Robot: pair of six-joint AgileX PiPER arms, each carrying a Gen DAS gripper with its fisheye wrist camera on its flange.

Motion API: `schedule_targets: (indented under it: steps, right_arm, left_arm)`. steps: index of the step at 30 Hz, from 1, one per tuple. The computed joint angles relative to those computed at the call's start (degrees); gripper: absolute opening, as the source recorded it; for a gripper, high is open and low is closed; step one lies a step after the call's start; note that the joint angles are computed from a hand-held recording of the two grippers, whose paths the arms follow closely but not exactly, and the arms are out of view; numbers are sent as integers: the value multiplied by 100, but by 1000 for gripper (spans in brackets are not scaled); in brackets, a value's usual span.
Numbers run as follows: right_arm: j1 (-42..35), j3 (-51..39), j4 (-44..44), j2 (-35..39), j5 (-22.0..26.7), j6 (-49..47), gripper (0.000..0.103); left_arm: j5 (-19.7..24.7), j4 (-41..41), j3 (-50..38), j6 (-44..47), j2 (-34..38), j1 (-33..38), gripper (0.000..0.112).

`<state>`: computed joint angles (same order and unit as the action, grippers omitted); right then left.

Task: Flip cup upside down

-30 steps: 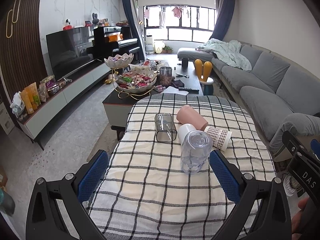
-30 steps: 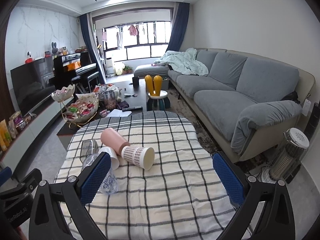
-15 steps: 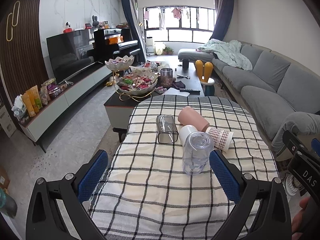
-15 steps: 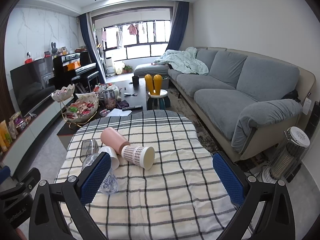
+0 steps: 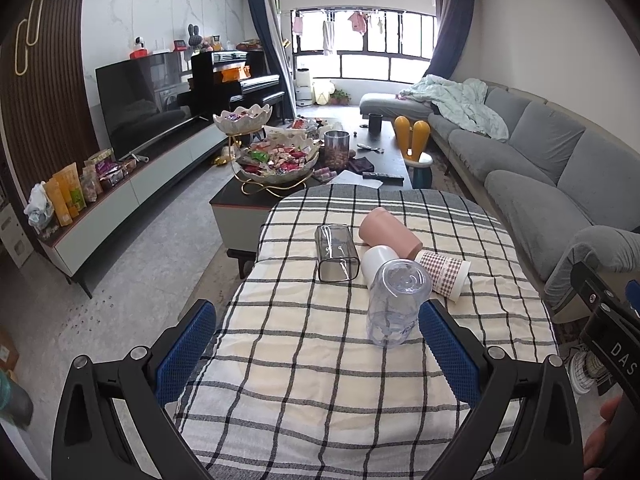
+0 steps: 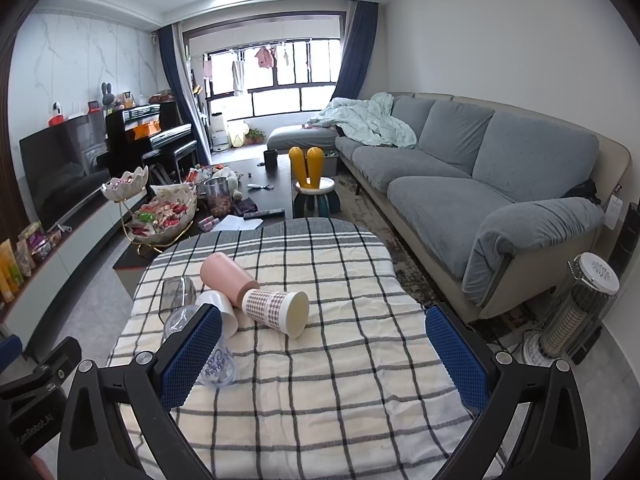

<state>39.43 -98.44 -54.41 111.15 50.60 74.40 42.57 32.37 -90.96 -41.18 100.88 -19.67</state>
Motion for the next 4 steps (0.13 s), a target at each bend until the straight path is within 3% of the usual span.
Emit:
schedule_targets:
  steps: [4]
  right_arm:
    - [3,29,-29,15,-13,45,102]
  left_arm:
    - [-5,55,-2,13,17,-20,103]
